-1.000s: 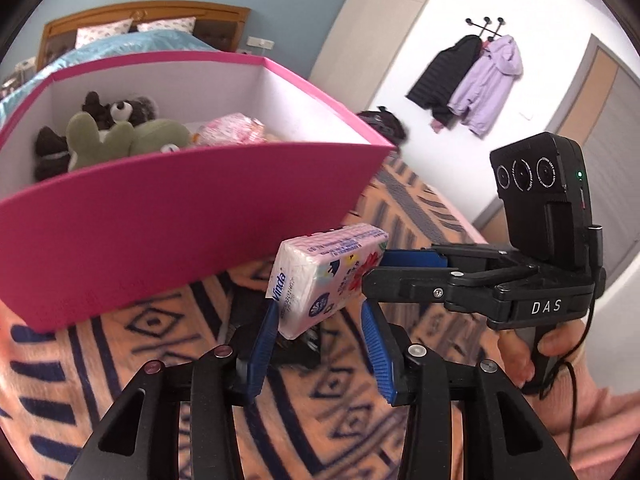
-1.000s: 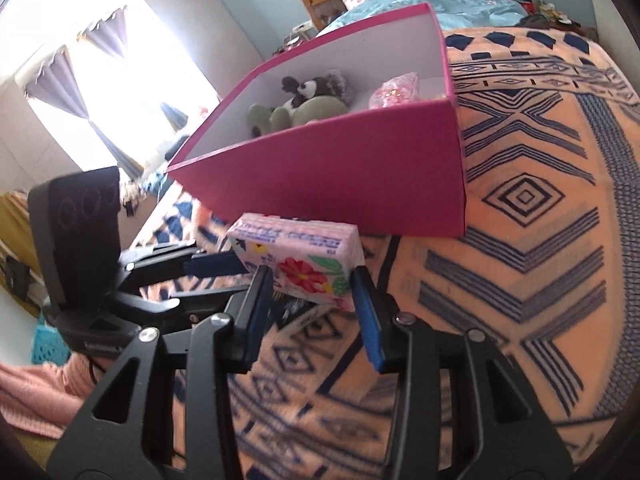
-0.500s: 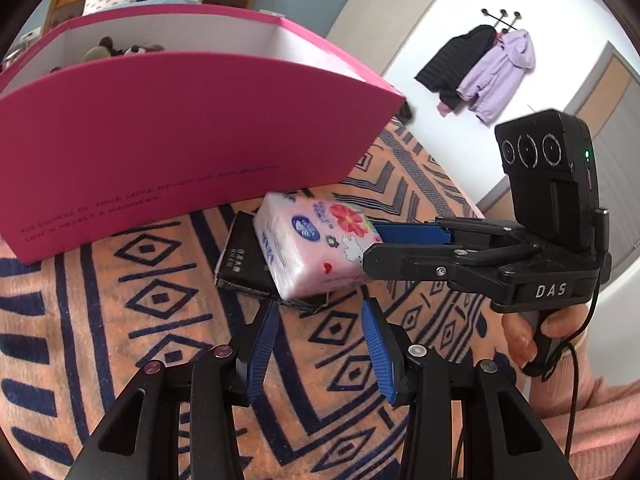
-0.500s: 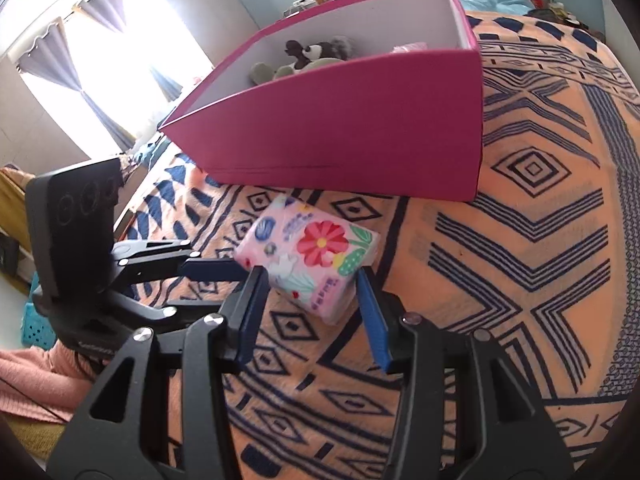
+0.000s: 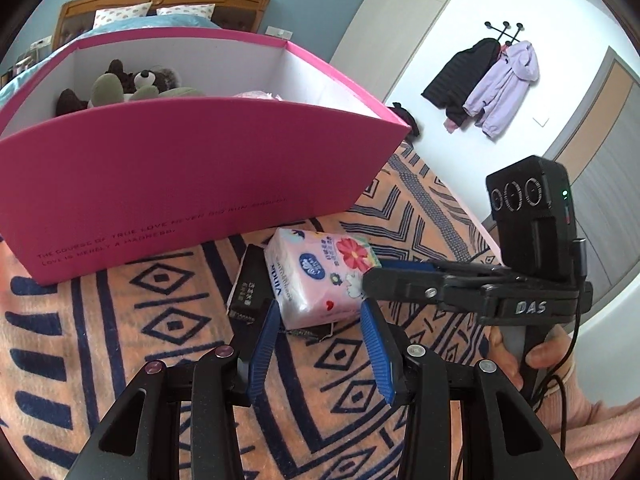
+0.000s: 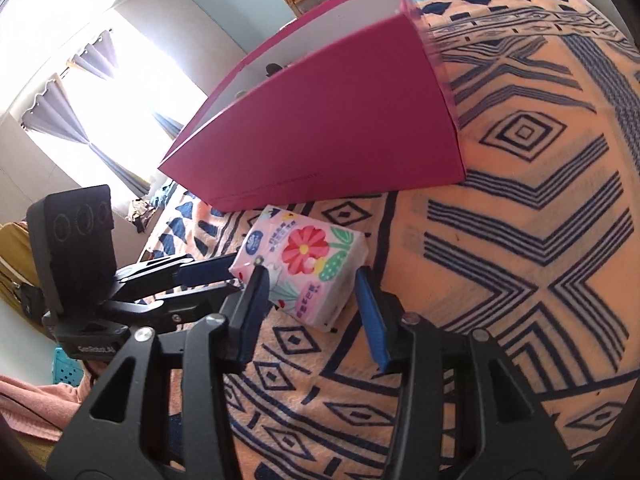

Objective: Organize objects
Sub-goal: 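Close both grippers on the floral pink tissue pack and lift it, then carry the floral tissue pack over the pink box and lower it inside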

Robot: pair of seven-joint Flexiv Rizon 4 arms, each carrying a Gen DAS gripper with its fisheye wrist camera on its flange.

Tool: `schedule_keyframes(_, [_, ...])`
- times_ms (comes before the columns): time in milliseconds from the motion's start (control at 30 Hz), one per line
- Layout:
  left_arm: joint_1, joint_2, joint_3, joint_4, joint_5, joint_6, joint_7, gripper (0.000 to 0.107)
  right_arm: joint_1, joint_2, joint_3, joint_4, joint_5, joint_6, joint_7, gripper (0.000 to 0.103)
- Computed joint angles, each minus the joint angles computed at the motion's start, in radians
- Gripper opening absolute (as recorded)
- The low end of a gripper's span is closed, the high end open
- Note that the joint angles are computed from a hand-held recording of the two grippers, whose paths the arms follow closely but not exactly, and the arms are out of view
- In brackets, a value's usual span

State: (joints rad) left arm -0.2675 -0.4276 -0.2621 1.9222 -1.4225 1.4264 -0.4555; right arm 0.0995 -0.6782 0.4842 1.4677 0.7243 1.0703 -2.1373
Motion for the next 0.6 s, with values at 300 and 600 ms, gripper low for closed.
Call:
schedule_keyframes(300, [-0.03, 0.014, 0.004, 0.0, -0.076, 0.001, 0.074, 0.04, 0.007, 0.026, 0.001, 0.036, 0.005, 0.059, -0.006, 0.04])
schedule_keyframes(600, [-0.105, 0.053, 0.053, -0.005, -0.223, -0.003, 0.2, 0.04, 0.015, 0.08, 0.021, 0.101, -0.019, 0.153, -0.03, 0.04])
